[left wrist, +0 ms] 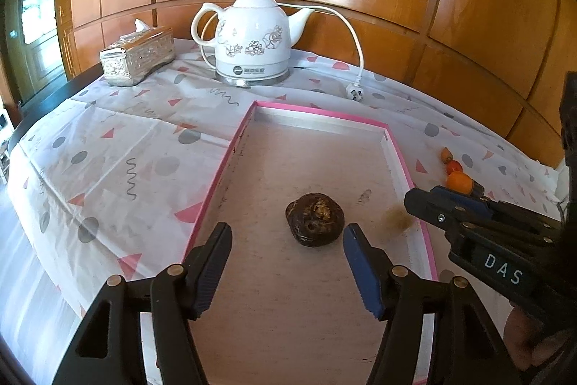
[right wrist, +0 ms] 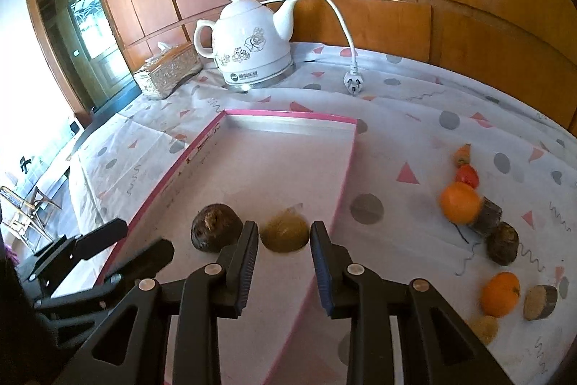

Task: Organize fruits
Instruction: 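Release the brown fruit in the tray with the left tool while the right tool drops the tan fruit there, then grasp the dark brown cylinder with the right tool while the left tool grasps a tan round fruit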

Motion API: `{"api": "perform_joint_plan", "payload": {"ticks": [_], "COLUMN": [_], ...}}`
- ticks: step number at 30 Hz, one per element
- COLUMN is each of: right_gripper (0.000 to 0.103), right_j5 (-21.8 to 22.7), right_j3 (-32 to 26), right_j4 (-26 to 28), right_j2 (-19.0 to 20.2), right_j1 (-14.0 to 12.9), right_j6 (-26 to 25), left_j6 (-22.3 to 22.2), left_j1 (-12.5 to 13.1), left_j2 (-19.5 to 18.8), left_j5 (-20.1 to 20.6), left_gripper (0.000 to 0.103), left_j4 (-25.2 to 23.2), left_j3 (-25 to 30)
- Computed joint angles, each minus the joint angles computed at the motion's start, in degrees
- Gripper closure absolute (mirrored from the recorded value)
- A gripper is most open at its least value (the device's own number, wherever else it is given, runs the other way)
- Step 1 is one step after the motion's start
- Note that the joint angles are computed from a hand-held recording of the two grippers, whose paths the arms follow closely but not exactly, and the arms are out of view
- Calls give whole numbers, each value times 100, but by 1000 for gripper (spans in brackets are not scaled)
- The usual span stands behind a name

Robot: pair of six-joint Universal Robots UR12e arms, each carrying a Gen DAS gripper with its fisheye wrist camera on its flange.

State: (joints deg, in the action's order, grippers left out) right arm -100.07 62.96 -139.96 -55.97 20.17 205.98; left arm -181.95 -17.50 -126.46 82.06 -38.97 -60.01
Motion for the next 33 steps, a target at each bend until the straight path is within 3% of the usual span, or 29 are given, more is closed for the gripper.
{"api": "perform_joint_plan", "payload": {"ticks": [8, 13, 25, 33], "right_gripper": [69, 69, 67, 67], "right_j5": [-175, -559, -1160, -1540], "right_j3": [62, 240, 837, 1088], "right_j4": [-47, -89, -178, -215], "right_j2": [-31, -145, -540, -722], "right_j1": [50, 105, 121, 147], "right_j6": [155, 349, 879, 967], "left_j6": [14, 101, 457, 732], "left_j1": [-18, -49, -138, -201], "left_j2": [-1, 19, 82, 100], "left_j5": [14, 32, -178, -390], "left_gripper": [38, 38, 38, 38], "left_j4": [-32, -4, 137, 155], "left_j3": [-14, -49, -120, -112]}}
